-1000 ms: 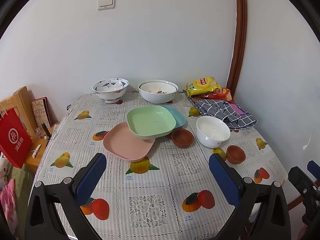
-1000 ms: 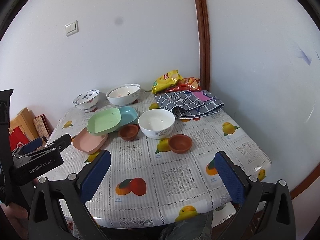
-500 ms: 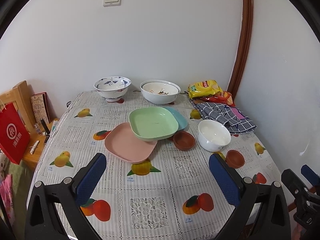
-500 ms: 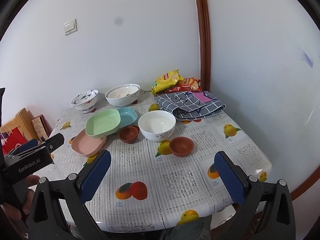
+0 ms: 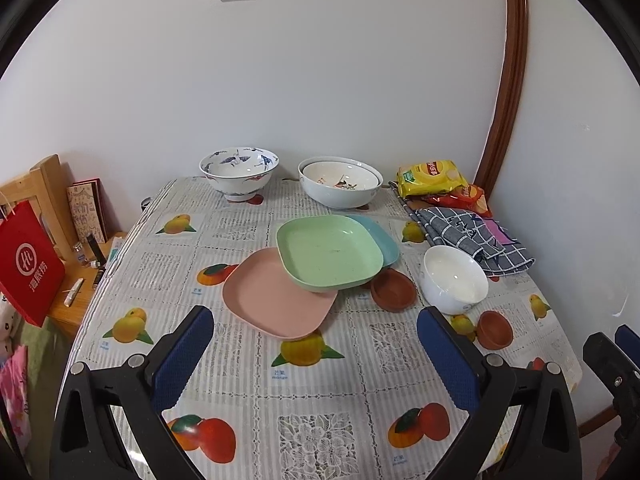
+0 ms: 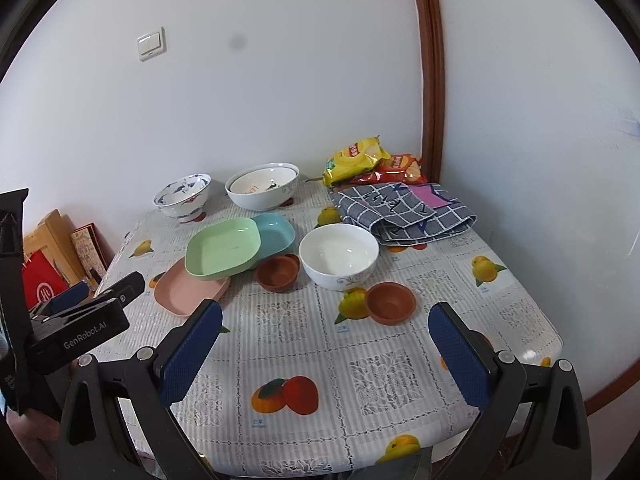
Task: Organize plates and bowls
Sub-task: 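Move the left tool to the green plate rim and close on it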
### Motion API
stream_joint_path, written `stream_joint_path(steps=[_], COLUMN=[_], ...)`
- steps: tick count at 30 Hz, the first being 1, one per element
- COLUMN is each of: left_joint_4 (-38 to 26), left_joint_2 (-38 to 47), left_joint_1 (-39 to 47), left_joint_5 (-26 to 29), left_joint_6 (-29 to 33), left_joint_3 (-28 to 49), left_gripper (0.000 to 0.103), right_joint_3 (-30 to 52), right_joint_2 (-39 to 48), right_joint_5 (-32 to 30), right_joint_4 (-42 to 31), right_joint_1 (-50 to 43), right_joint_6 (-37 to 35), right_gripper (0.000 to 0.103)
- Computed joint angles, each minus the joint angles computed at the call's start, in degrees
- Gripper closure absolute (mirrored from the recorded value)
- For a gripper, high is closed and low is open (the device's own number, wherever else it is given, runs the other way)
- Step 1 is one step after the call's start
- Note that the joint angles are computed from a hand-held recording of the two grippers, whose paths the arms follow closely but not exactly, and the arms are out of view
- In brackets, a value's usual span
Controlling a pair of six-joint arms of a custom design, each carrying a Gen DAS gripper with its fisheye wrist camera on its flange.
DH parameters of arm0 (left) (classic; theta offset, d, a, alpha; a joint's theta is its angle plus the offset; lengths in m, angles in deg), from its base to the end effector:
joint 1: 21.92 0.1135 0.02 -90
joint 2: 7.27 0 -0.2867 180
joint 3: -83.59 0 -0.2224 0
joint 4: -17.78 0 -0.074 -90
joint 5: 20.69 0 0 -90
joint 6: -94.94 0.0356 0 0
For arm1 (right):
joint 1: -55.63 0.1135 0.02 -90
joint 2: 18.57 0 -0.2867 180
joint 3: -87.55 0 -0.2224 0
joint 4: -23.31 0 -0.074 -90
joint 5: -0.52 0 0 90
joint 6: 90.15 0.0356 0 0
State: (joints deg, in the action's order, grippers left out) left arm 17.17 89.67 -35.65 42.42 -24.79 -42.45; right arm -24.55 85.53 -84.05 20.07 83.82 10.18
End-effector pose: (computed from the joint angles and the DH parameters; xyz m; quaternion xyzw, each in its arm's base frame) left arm 0.2894 -0.0541 0.1736 -0.2151 0.8725 0.0566 0.4351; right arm 0.3135 0.1642 0.1907 -0.1202 0.8954 0.1003 0.4168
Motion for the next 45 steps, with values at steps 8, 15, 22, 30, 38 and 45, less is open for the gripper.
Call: stream_joint_path(steps=[8, 15, 22, 30, 38, 45], left_joint_4=[-1.54, -3.74, -6.53, -7.53, -9.95, -13.71], left_joint_2=[2.77, 6.89, 10.37, 15.65, 21.12, 27.36], left_joint_1=[3.24, 6.53, 10.81, 14.89, 17.64, 19.82], left_joint_5=[3.54, 6.12, 8.25, 9.54, 9.57, 10.98], left_joint_6=[2.42, 5.65, 7.94, 9.73, 10.45, 11.83], left_joint_3=[4.82, 10.74, 16.83, 23.4, 29.16, 36.26], left_gripper=[0.001, 0.001, 0.002, 0.002, 0.002, 0.006], right_joint_3=[6.64, 16.75, 28.97, 44.53, 60.14, 77.26], right_joint_2=[3.88, 11.56, 18.84, 27.79, 37.25, 48.11], right_joint_5=[-1.51, -2.28, -2.37, -1.54, -1.7, -2.43], right_joint_4=[-2.74, -6.51, -11.87, -18.94, -26.6, -35.45], right_joint_1=[-0.18, -0.02, 0.77, 1.35, 1.95, 2.63], right_joint_6=[-1.09, -1.21, -2.24, -4.09, -5.4, -5.76], right_gripper=[0.001, 0.002, 0.005, 0.005, 0.005, 0.005])
